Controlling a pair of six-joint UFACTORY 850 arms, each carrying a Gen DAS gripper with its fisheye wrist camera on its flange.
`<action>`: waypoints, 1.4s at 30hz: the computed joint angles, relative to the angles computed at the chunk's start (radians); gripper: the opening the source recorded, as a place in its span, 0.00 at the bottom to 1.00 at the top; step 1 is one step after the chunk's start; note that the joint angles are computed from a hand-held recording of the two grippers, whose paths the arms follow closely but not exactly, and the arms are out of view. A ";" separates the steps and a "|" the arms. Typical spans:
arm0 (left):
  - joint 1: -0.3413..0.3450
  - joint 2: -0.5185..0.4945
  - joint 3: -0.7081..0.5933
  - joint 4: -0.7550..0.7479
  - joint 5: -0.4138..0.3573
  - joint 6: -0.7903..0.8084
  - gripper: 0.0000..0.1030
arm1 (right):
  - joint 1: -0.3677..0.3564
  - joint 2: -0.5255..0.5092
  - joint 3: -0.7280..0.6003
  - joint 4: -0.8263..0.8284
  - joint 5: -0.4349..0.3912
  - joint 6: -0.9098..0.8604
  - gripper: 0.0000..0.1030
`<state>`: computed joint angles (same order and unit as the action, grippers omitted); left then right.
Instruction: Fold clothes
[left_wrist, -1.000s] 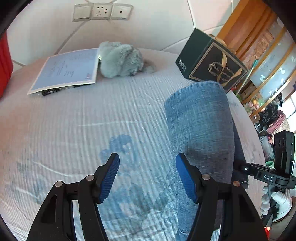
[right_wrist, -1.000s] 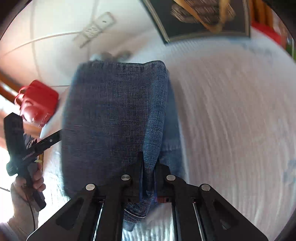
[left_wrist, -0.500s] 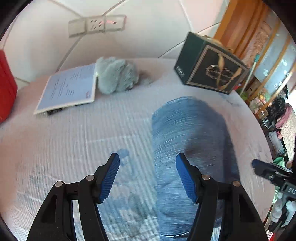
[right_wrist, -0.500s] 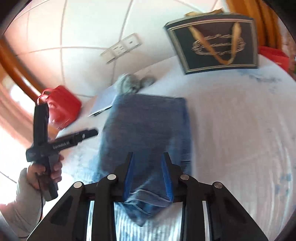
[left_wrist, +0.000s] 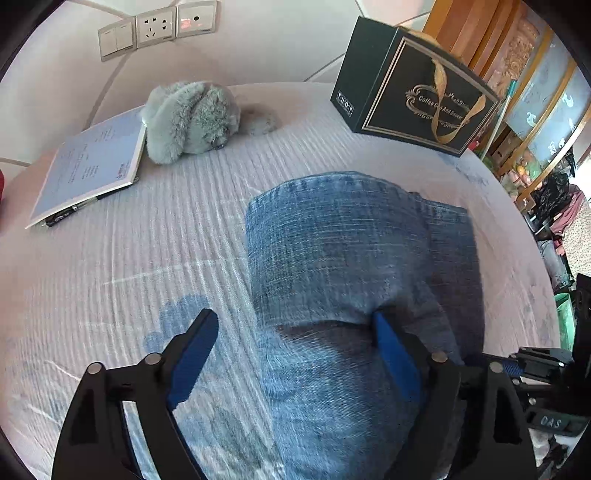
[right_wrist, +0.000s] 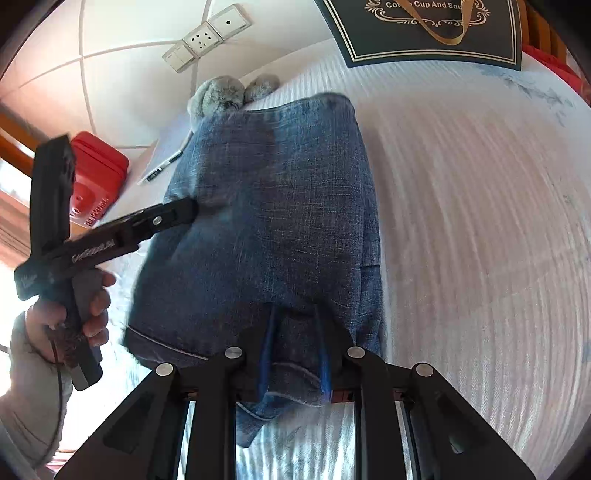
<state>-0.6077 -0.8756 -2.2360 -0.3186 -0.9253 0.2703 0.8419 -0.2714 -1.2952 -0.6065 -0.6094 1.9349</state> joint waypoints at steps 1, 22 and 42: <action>0.006 0.046 0.057 -0.034 0.033 0.043 0.73 | -0.002 0.006 -0.012 -0.035 -0.031 0.010 0.20; -0.018 0.223 0.313 -0.001 0.068 0.145 0.61 | -0.065 0.016 -0.020 -0.040 -0.020 -0.049 0.15; -0.007 0.087 0.062 -0.076 0.014 0.133 0.49 | -0.009 0.082 0.047 -0.137 -0.094 0.095 0.58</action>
<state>-0.6151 -0.7884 -2.1739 -0.3948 -0.9108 0.4033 0.8329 -0.1891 -1.2479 -0.7437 -0.7032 2.0296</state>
